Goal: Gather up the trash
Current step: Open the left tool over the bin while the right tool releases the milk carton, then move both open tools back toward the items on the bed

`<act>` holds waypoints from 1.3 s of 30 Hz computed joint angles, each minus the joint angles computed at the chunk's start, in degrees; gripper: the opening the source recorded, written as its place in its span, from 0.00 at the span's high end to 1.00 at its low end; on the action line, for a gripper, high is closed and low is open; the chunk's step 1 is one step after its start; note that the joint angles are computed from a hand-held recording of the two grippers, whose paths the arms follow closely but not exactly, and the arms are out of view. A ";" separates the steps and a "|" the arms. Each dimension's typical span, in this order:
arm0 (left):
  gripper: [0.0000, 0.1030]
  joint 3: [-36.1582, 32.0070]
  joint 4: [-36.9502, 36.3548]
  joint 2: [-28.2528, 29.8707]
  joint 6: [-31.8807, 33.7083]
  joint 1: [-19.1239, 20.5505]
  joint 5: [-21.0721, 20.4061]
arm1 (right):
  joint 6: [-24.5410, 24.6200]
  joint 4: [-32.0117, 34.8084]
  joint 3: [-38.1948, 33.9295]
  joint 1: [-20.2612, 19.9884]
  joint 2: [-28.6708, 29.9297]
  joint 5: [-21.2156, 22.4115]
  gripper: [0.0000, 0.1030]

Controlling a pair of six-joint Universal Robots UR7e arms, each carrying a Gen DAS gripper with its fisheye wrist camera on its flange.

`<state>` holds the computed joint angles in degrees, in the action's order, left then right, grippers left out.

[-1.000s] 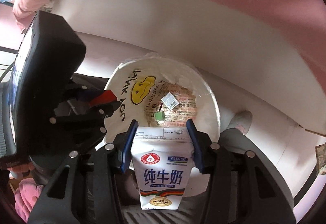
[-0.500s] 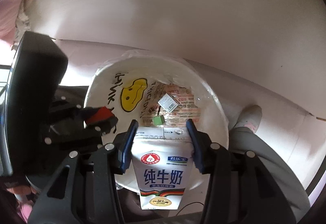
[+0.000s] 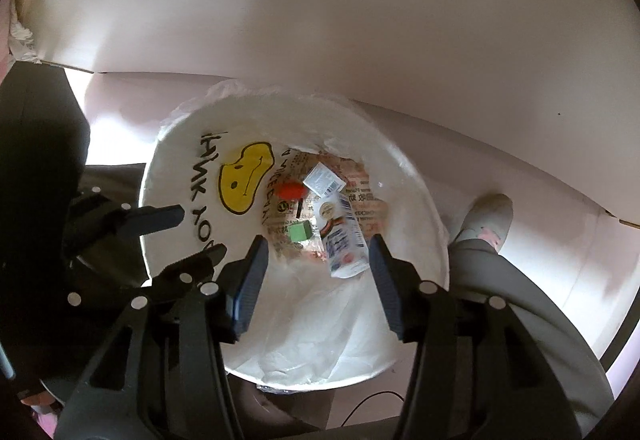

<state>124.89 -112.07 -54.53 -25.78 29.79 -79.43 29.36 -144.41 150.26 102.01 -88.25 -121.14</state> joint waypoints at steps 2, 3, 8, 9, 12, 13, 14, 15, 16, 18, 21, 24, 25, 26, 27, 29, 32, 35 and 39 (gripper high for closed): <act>0.58 0.10 0.06 -0.54 0.10 -0.27 0.00 | 0.08 0.92 -0.32 0.98 -0.54 -0.46 0.48; 0.57 0.21 0.11 -0.95 0.16 -0.57 0.05 | 0.09 1.46 -0.43 1.50 -0.97 -0.73 0.48; 0.45 0.94 1.08 -5.30 0.60 -3.15 2.09 | 1.78 7.28 -2.08 6.43 -4.28 -2.81 0.48; 0.44 0.96 1.29 -5.95 0.56 -3.68 2.29 | 2.28 8.52 -2.56 7.43 -4.71 -3.29 0.48; 0.42 1.08 1.76 -9.06 0.56 -5.75 3.01 | 4.68 13.38 -4.60 11.36 -6.64 -4.95 0.48; 0.41 0.81 2.26 -10.16 0.42 -6.51 3.08 | 5.78 14.94 -5.23 12.94 -7.30 -5.63 0.48; 0.40 0.37 2.39 -10.46 0.33 -6.92 3.15 | 6.05 15.43 -5.05 13.68 -8.13 -6.30 0.48; 0.40 0.03 2.81 -11.36 0.13 -7.58 3.29 | 7.47 17.18 -5.84 15.35 -8.70 -7.05 0.48; 0.39 -0.21 3.11 -12.04 -0.23 -8.40 3.45 | 8.73 18.62 -6.37 16.57 -9.20 -7.36 0.48; 0.39 -0.69 3.64 -13.79 -0.72 -9.92 4.25 | 11.53 21.86 -7.99 19.68 -10.45 -8.68 0.48; 0.39 -1.93 4.26 -15.87 -1.46 -11.56 5.56 | 15.57 26.04 -10.30 24.04 -11.78 -11.38 0.44; 0.39 -4.00 5.10 -16.71 -1.88 -12.70 6.71 | 19.09 30.23 -12.78 27.41 -12.35 -13.77 0.40; 0.39 -4.66 5.25 -17.08 -1.95 -13.13 7.24 | 20.53 32.41 -14.08 28.83 -12.71 -14.71 0.40; 0.39 -4.98 5.28 -17.39 -1.99 -13.50 7.61 | 21.39 34.00 -15.05 29.50 -12.89 -15.10 0.40; 0.39 -5.60 5.53 -17.78 -1.94 -14.06 8.24 | 22.85 36.60 -16.51 30.49 -12.91 -15.69 0.40; 0.38 -6.94 6.17 -18.24 -1.39 -15.09 9.35 | 24.02 40.40 -18.89 32.16 -12.87 -16.91 0.40; 0.38 -9.51 7.07 -18.33 -0.77 -16.29 11.61 | 28.55 49.19 -23.79 34.42 -11.59 -18.29 0.40; 0.36 -12.68 7.24 -18.03 -0.96 -15.94 12.44 | 30.68 54.56 -27.46 35.80 -11.04 -18.76 0.40; 0.34 -17.61 8.23 -16.29 -0.29 -15.22 14.39 | 33.01 59.61 -31.60 37.92 -10.89 -22.22 0.40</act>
<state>107.28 -103.84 -70.82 -26.07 14.56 -65.03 62.36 -84.80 118.66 139.93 -99.14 -143.36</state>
